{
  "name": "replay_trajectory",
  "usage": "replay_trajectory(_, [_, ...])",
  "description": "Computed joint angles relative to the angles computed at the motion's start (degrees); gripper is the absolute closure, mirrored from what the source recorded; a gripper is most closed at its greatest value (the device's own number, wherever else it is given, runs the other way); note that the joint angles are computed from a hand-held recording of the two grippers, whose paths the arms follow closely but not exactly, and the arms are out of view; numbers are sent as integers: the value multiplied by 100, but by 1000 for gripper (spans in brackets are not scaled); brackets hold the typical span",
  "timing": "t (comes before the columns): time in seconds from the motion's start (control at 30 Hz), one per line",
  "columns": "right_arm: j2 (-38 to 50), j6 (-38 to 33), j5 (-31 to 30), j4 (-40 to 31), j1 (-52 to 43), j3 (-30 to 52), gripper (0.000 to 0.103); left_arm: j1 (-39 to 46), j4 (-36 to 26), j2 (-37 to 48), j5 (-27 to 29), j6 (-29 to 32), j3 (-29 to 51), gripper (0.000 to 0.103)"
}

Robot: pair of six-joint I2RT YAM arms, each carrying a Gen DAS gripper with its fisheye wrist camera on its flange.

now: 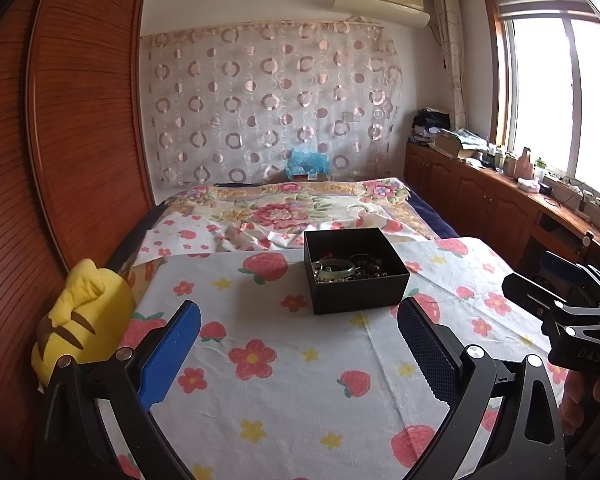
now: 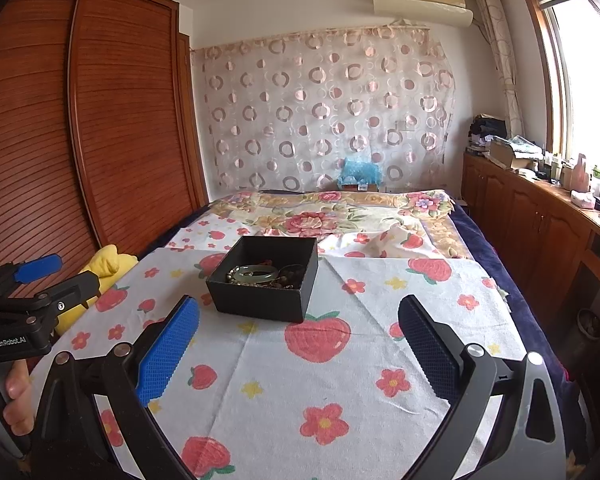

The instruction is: Organize jewelry

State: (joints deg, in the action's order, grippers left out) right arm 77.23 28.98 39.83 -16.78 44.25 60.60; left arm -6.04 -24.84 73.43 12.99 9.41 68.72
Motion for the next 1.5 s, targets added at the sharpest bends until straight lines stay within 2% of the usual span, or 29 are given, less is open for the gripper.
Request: replay_trajectory(1.5, [21,33,-6,9,-8,-7,3,62,-18,-16,94,-7,-4,8])
